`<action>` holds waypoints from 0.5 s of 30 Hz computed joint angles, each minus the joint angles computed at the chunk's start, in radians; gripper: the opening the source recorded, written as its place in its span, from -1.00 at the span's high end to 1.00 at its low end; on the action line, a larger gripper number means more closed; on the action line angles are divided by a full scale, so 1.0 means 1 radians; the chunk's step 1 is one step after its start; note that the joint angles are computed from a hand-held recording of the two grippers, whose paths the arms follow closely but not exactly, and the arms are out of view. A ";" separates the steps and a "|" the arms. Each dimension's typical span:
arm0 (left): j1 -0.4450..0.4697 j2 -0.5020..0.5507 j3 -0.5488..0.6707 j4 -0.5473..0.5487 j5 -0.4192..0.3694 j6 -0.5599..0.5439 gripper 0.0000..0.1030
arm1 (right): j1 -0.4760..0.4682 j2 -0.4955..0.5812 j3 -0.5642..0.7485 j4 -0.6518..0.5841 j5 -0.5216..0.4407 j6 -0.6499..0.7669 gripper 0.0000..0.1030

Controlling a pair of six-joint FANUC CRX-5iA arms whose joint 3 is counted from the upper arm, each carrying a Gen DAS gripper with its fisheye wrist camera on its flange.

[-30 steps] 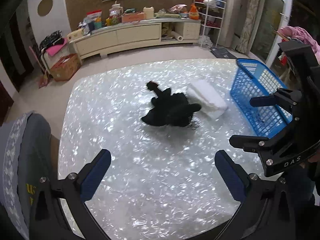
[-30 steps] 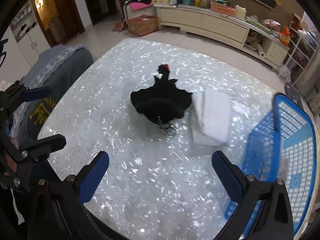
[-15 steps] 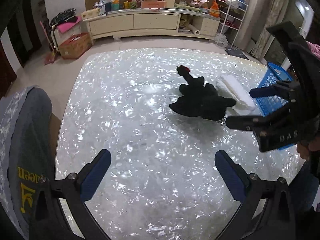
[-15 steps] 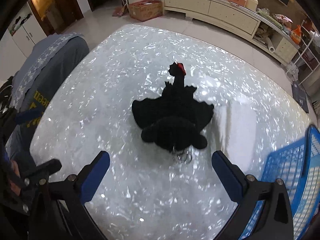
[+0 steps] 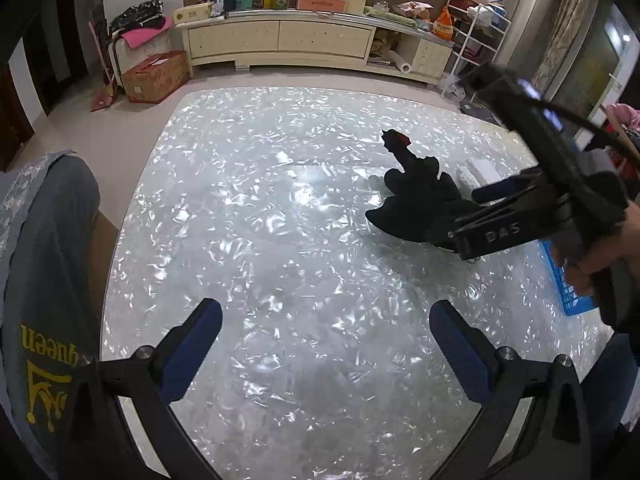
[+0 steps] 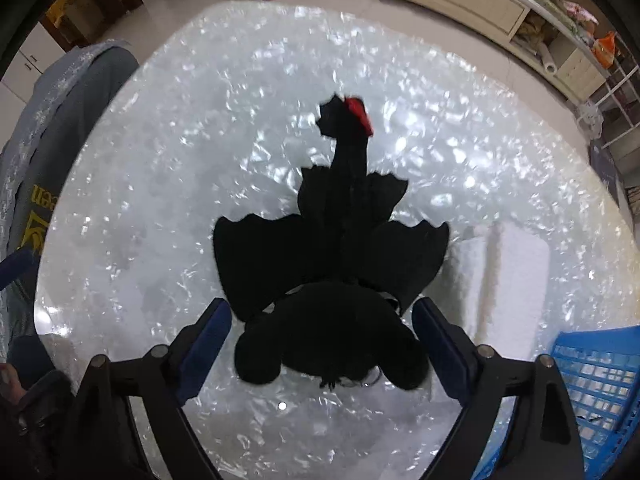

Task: Organize soft objects
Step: 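Grasp the black plush dragon with the right tool and lift it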

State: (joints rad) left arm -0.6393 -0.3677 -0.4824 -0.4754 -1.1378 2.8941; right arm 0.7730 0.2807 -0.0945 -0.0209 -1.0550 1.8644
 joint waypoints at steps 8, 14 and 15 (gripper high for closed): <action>0.036 -0.016 -0.037 0.023 0.038 -0.005 -1.00 | 0.001 0.005 -0.025 -0.007 0.028 0.018 -0.48; 0.007 0.012 -0.009 0.013 0.025 -0.013 -1.00 | -0.025 -0.034 -0.037 -0.079 -0.004 0.087 -0.34; -0.001 0.021 0.001 0.009 0.016 -0.011 -1.00 | -0.028 -0.053 -0.051 -0.091 -0.004 0.098 -0.33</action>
State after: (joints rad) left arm -0.6406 -0.3463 -0.4809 -0.4668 -1.1217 2.8834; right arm 0.7445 0.2281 -0.1456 -0.1116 -1.0593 1.9627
